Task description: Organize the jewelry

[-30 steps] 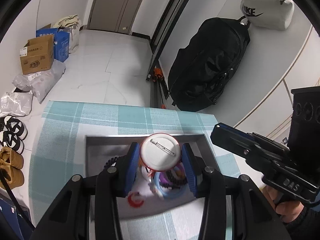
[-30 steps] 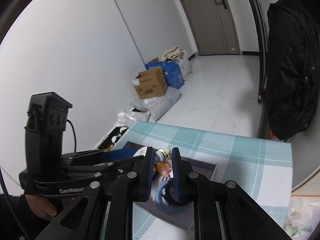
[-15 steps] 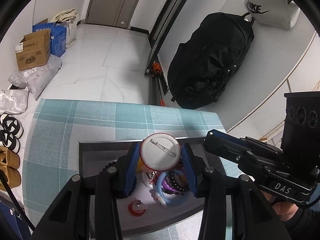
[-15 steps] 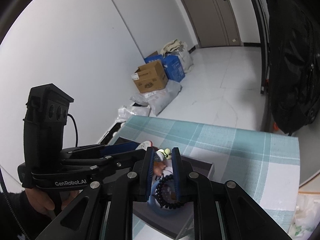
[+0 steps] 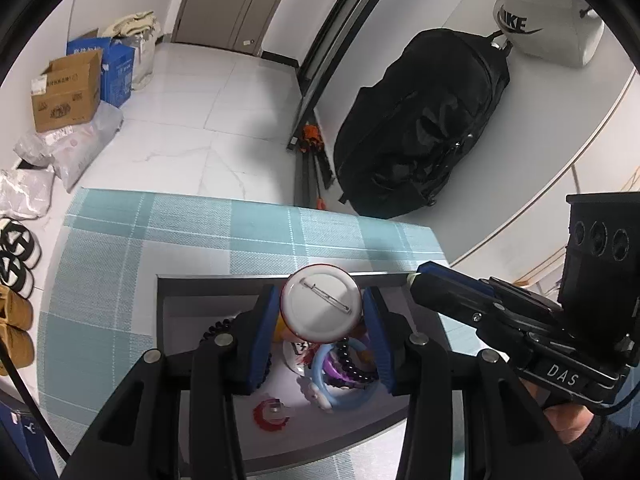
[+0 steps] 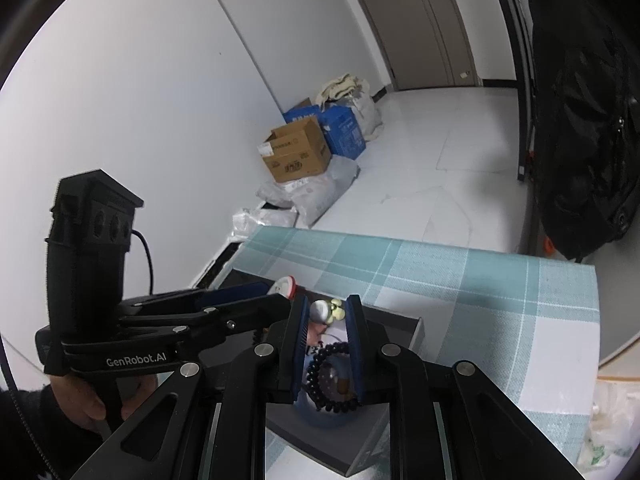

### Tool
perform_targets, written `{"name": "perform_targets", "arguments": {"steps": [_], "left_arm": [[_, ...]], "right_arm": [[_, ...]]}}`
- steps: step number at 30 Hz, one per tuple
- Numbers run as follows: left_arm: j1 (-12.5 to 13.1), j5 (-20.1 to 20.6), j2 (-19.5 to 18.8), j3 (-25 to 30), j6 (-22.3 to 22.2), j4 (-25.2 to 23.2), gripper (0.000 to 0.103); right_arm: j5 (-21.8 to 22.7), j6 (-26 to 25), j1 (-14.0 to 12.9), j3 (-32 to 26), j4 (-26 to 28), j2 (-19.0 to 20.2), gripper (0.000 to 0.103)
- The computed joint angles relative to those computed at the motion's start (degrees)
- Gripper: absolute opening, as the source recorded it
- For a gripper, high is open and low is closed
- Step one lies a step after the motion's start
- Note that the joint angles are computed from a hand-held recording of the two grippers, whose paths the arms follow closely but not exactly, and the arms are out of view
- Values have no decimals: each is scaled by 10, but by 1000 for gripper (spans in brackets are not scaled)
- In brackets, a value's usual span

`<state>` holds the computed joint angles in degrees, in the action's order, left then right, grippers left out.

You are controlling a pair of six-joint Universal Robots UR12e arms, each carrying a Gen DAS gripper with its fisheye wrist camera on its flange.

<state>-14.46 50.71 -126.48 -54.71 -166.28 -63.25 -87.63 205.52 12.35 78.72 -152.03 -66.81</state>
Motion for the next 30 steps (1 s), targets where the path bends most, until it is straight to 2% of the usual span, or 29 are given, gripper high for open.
{"name": "perform_targets", "arguments": {"steps": [3, 6, 7, 11, 15, 18, 20, 24, 27, 30], "left_arm": [[3, -18, -6, 11, 0, -32, 38], [3, -17, -3, 6, -10, -21, 38], [4, -18, -2, 5, -9, -19, 39], [6, -30, 5, -9, -14, 3, 61], [6, -26, 10, -19, -17, 28, 62], [6, -12, 17, -34, -31, 65, 62], [3, 22, 25, -50, -45, 111, 62], [0, 62, 35, -73, -62, 174, 62], [0, 86, 42, -85, -74, 197, 63], [0, 108, 51, -102, -73, 218, 63]], "right_arm": [[0, 1, 0, 3, -5, -2, 28], [3, 6, -1, 6, -12, -4, 30], [1, 6, 0, 8, -16, -5, 35], [-6, 12, 0, 15, -40, -8, 47], [-20, 13, 1, 19, -54, -10, 53], [-30, 15, 3, 21, -59, -10, 59], [-36, 17, 4, 24, -64, -12, 61], [-53, 22, 8, 30, -74, -15, 71], [-62, 30, 12, 38, -80, -19, 73], [-84, 34, 20, 40, -76, -21, 83]]}}
